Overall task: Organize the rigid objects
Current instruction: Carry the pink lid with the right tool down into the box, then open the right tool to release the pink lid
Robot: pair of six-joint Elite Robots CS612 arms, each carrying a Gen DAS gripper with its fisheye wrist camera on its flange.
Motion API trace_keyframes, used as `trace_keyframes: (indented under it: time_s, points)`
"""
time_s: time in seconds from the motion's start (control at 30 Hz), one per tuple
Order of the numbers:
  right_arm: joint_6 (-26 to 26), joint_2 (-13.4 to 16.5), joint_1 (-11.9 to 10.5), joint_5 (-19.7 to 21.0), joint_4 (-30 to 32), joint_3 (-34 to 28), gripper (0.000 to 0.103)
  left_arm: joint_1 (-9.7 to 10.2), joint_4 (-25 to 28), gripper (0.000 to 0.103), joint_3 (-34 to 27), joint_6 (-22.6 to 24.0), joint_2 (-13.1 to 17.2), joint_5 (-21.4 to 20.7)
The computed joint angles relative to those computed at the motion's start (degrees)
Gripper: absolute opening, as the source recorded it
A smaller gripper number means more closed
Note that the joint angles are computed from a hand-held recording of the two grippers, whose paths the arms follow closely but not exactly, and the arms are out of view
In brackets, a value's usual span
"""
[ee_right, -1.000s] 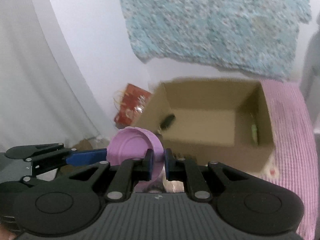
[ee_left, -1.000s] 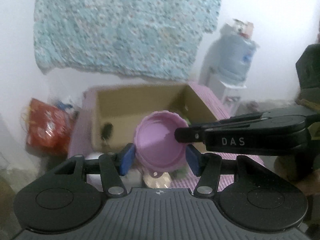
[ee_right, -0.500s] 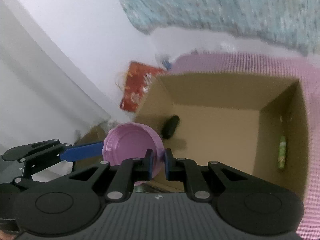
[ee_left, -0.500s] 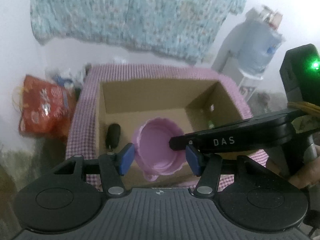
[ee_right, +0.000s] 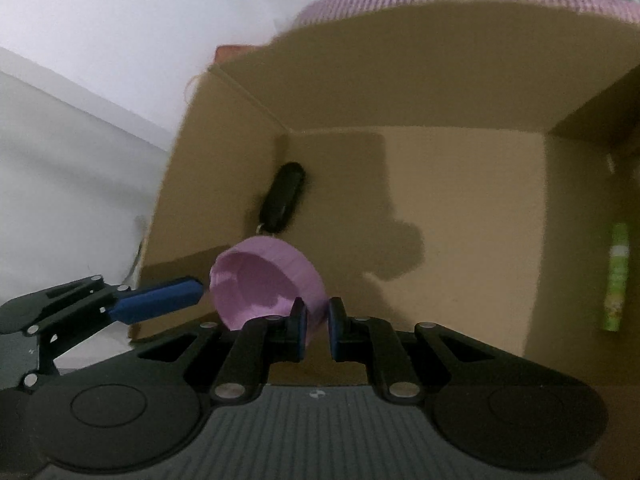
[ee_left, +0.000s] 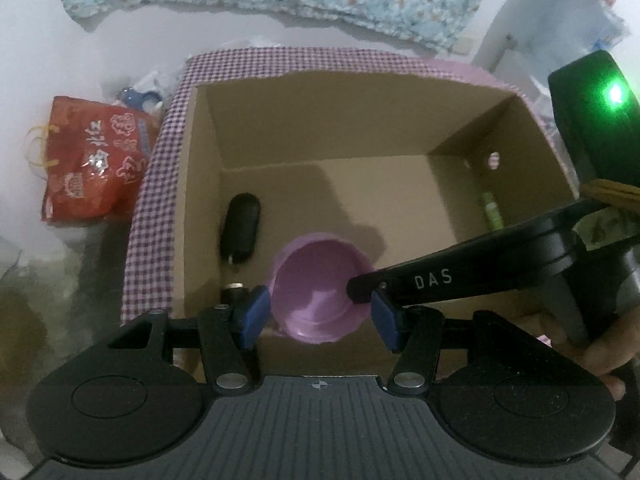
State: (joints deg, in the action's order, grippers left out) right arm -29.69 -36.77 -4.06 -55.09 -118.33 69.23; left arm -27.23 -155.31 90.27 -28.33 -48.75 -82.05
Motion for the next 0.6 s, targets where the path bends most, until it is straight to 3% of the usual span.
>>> trace_keyframes:
  time_s: [0.3,0.4,0.6]
  points:
    - [0.55,0.33,0.17,-1.47,1.04,-0.23,0.015,-0.55,2.22,0.069,-0.45,-0.83,-0.3,2.93]
    - [0.97,0.58,-0.08,-0.99,1.97,-0.66,0.018,-0.78,2.03,0.076,-0.25,-1.07,-0.55,3.91]
    - [1.4,0.18,-1.02,1.53,1.86,-0.07,0.02,-1.18,-0.03,0.078,1.09,-1.61,-1.71,4.26]
